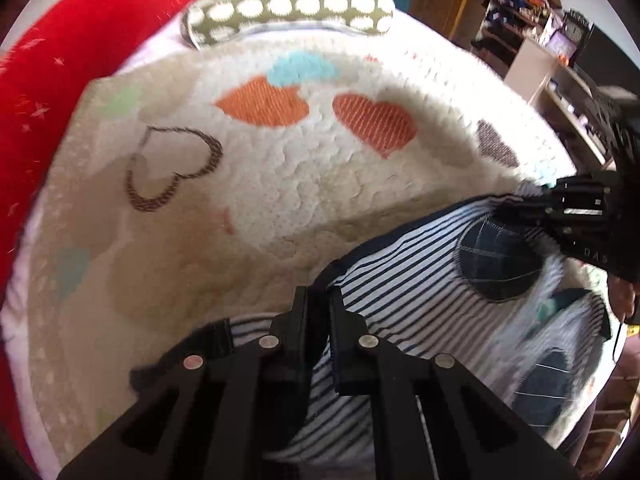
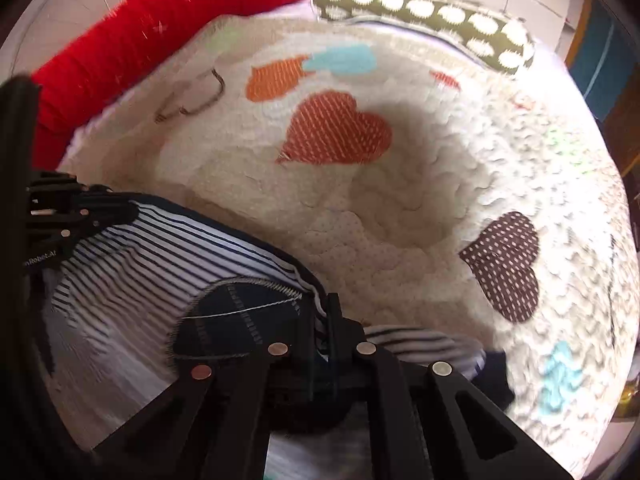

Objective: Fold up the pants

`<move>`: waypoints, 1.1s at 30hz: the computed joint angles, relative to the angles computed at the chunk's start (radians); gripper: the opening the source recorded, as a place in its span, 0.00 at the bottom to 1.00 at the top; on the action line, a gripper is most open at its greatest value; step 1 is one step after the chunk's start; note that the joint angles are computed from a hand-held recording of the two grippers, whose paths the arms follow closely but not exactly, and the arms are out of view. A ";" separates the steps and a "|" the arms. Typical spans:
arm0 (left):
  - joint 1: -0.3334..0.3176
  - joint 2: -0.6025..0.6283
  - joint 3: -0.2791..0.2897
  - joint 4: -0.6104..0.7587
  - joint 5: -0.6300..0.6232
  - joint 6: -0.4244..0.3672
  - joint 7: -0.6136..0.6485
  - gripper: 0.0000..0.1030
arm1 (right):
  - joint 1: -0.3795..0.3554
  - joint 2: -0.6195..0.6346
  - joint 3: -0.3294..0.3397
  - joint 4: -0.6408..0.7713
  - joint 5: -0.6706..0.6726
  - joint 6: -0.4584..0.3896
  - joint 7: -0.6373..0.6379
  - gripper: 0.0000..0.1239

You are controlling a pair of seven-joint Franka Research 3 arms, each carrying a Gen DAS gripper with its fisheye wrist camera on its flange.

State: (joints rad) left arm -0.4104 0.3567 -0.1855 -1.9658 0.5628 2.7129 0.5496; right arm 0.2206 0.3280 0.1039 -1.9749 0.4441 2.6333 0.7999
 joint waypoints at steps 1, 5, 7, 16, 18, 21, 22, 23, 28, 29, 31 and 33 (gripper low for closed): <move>-0.026 -0.033 0.018 -0.021 0.043 -0.001 -0.047 0.08 | -0.008 -0.034 0.010 -0.037 0.027 0.020 -0.018 0.04; -0.108 -0.184 0.028 -0.122 0.277 -0.056 -0.309 0.08 | -0.039 -0.216 0.044 -0.219 0.244 0.068 -0.188 0.04; -0.127 -0.240 -0.003 -0.165 0.358 -0.091 -0.430 0.08 | -0.031 -0.318 0.035 -0.319 0.392 0.063 -0.300 0.04; -0.149 -0.217 -0.140 -0.276 0.422 -0.199 -0.793 0.18 | 0.085 -0.528 -0.068 -0.666 0.683 0.079 -0.471 0.07; -0.148 -0.208 -0.134 -0.303 0.412 -0.144 -0.831 0.18 | 0.087 -0.537 -0.080 -0.706 0.690 0.094 -0.435 0.10; -0.160 -0.271 -0.140 -0.356 0.464 -0.135 -0.903 0.23 | 0.073 -0.584 -0.118 -0.745 0.725 0.091 -0.410 0.12; -0.162 -0.307 -0.147 -0.383 0.471 -0.142 -0.924 0.30 | 0.067 -0.604 -0.130 -0.755 0.738 0.093 -0.405 0.18; -0.163 -0.332 -0.157 -0.402 0.472 -0.159 -0.938 0.33 | 0.061 -0.626 -0.138 -0.765 0.753 0.105 -0.398 0.28; -0.153 -0.455 -0.207 -0.497 0.453 -0.192 -1.024 0.33 | 0.099 -0.679 -0.145 -0.747 0.878 0.213 -0.429 0.40; -0.152 -0.484 -0.220 -0.512 0.452 -0.207 -1.049 0.33 | 0.112 -0.665 -0.132 -0.732 0.892 0.235 -0.434 0.41; -0.147 -0.525 -0.244 -0.527 0.451 -0.234 -1.084 0.33 | 0.142 -0.608 -0.089 -0.696 0.906 0.310 -0.421 0.41; -0.137 -0.549 -0.260 -0.527 0.464 -0.247 -1.109 0.33 | 0.165 -0.520 -0.041 -0.653 0.863 0.403 -0.351 0.41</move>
State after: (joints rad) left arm -0.5473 -0.1923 -0.4460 -2.4927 1.0267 2.4663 -0.5596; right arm 0.3852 -0.1917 0.0627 -2.6277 1.3072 3.0365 0.4491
